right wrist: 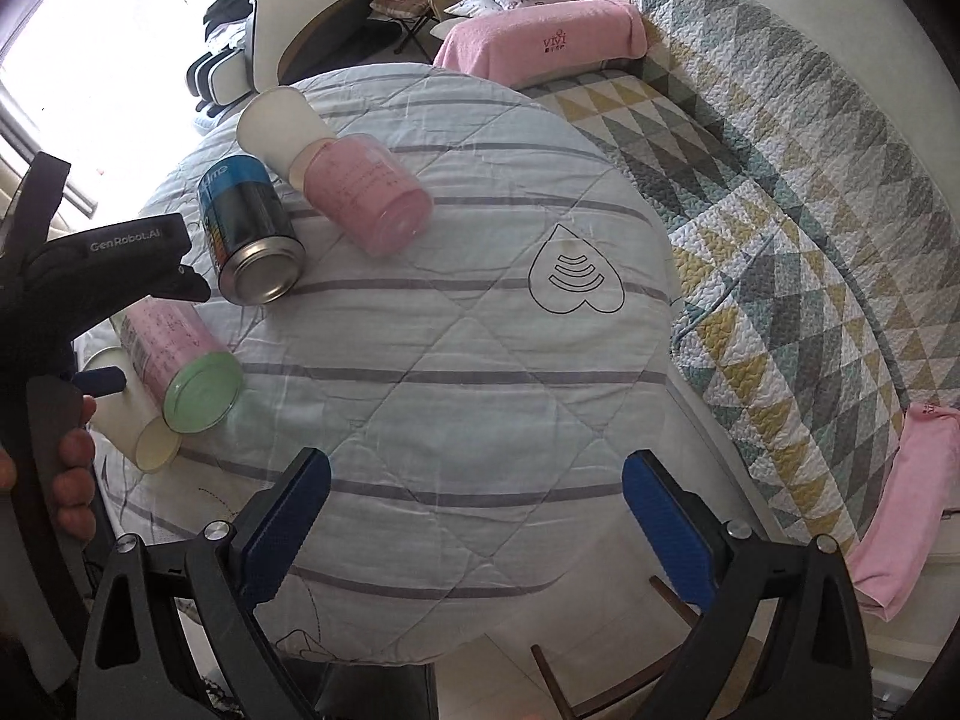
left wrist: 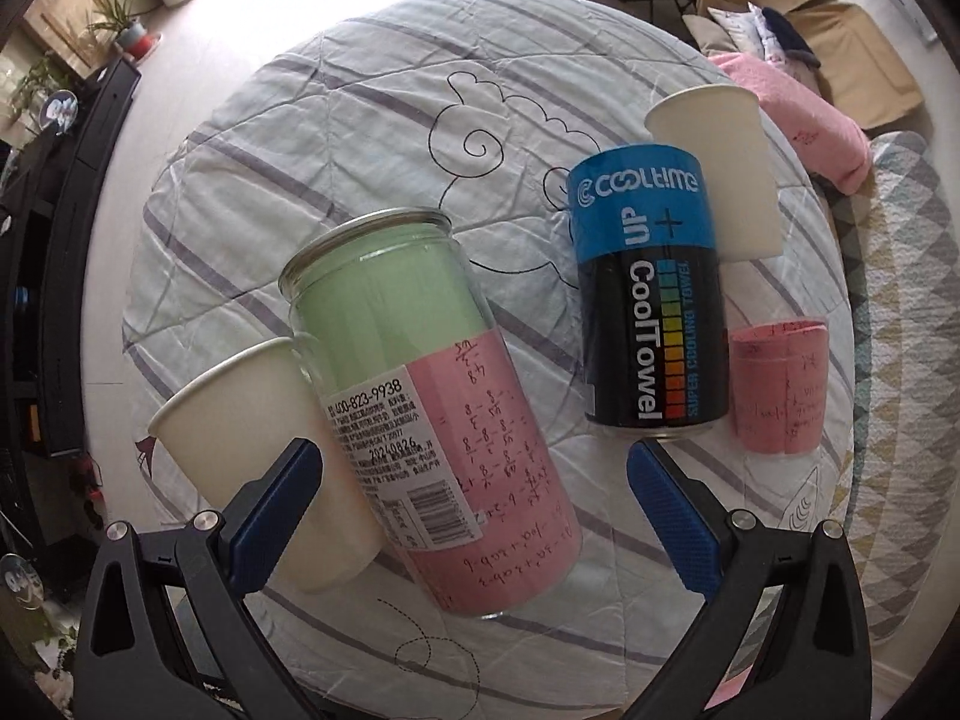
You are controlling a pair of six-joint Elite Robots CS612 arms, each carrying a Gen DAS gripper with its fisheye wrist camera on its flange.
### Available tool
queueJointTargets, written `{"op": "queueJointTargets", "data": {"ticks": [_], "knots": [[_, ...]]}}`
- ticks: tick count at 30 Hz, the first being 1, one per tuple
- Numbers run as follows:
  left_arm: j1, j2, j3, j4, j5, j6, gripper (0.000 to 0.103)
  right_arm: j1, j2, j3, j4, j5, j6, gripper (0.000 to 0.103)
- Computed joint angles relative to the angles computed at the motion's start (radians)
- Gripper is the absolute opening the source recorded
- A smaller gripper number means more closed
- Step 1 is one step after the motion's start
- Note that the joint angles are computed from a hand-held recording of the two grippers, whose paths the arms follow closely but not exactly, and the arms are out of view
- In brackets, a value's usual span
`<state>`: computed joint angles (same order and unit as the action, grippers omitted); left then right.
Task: Flip cup upright
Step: 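Move the right tool down toward the green-and-pink jar lying on its side, then close the right gripper around the middle of the jar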
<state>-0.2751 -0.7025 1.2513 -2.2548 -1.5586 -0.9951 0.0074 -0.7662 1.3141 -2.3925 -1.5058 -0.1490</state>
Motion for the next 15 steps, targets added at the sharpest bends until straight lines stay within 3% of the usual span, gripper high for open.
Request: {"op": "queueJointTargets", "data": {"ticks": [6,10,15], "knots": [[0.017,0.028,-0.022,0.011,-0.049,-0.029,0.098,0.002,0.001,0.002,0.015,0.003,-0.010,0.099],[0.031,0.049,-0.039,0.018,-0.110,-0.021,0.074,0.002,0.001,0.005,0.020,-0.004,0.002,0.099],[0.032,0.046,-0.030,-0.031,-0.132,0.008,0.073,0.002,-0.002,0.008,0.028,-0.011,0.020,0.099]]}}
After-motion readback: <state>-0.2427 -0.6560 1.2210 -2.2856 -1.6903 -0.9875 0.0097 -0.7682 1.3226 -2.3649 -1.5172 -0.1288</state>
